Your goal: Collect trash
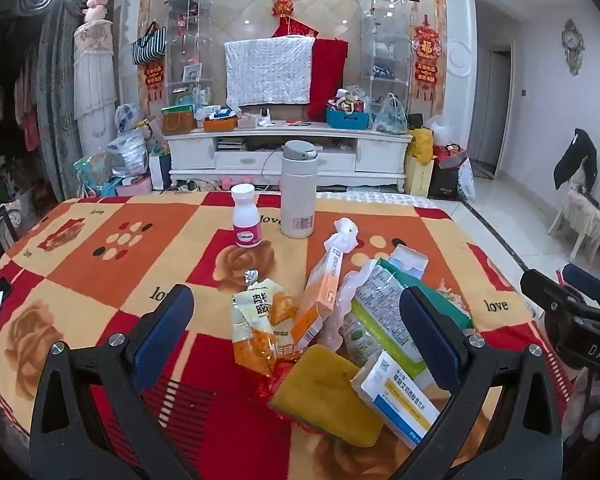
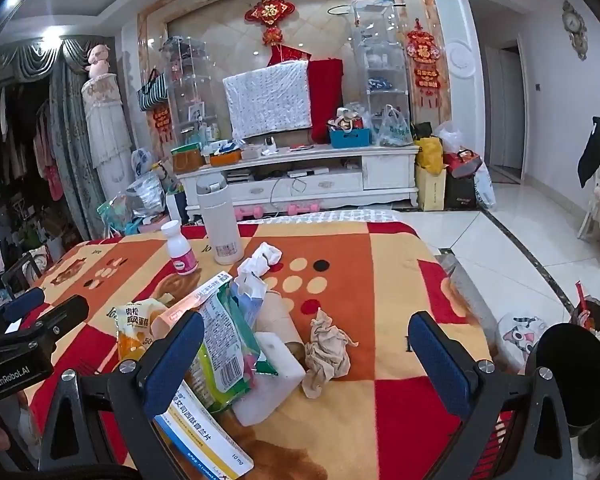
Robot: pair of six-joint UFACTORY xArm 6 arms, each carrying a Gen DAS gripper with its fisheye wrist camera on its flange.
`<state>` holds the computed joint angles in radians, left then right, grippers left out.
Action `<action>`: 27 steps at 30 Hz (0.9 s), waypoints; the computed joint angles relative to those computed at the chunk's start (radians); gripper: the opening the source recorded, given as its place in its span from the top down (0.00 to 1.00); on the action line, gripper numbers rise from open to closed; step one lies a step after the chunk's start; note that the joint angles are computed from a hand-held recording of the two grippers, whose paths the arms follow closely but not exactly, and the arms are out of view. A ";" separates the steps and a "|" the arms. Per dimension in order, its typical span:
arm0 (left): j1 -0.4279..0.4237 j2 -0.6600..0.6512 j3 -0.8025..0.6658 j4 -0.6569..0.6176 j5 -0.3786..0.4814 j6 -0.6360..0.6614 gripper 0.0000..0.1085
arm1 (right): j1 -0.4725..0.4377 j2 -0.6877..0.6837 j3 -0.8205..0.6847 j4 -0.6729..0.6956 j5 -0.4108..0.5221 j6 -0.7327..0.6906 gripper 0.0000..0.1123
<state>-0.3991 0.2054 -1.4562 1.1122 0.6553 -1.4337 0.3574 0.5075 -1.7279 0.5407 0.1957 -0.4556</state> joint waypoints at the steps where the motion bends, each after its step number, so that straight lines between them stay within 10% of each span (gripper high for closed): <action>1: -0.001 0.002 -0.002 -0.001 0.001 0.000 0.06 | 0.000 0.005 -0.006 -0.005 0.001 0.006 0.09; 27: -0.005 0.025 -0.011 -0.010 0.013 -0.021 0.06 | -0.002 0.040 -0.043 -0.146 0.016 0.121 0.09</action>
